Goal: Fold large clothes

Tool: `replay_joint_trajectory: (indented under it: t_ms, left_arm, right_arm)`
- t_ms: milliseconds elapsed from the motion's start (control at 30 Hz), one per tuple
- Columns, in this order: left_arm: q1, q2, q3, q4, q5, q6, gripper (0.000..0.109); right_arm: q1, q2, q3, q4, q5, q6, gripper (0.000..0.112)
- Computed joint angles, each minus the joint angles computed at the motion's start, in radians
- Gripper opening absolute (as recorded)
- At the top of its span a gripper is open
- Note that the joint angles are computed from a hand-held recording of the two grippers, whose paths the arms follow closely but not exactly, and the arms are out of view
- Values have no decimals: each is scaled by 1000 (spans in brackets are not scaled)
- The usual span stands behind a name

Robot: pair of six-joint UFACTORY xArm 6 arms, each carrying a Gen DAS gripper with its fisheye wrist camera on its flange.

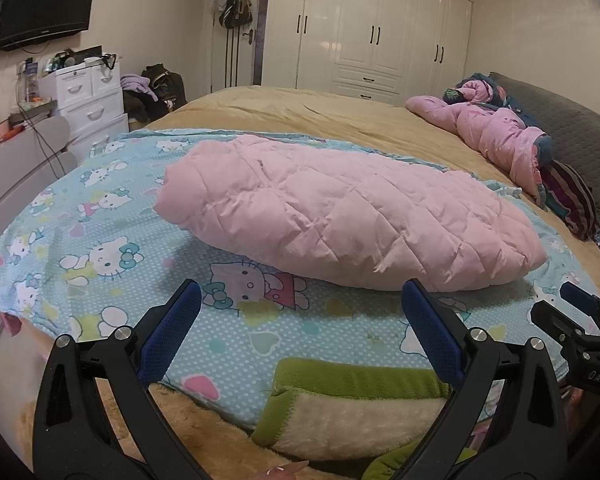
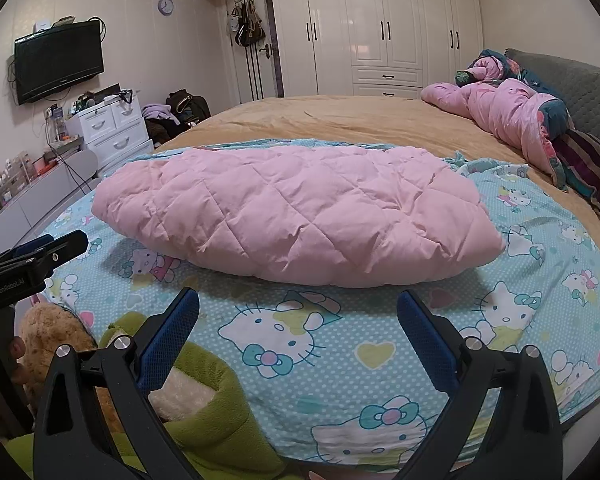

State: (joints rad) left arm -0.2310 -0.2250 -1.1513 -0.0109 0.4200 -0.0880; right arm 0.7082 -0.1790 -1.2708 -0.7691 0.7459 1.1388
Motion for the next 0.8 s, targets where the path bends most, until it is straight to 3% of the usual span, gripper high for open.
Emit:
replay_joint_trajectory:
  t_ms: [800]
  left_arm:
    - [0,0,-2,15,7,-13,94]
  right_arm:
    - [7,2,-4,12,0,-10,99]
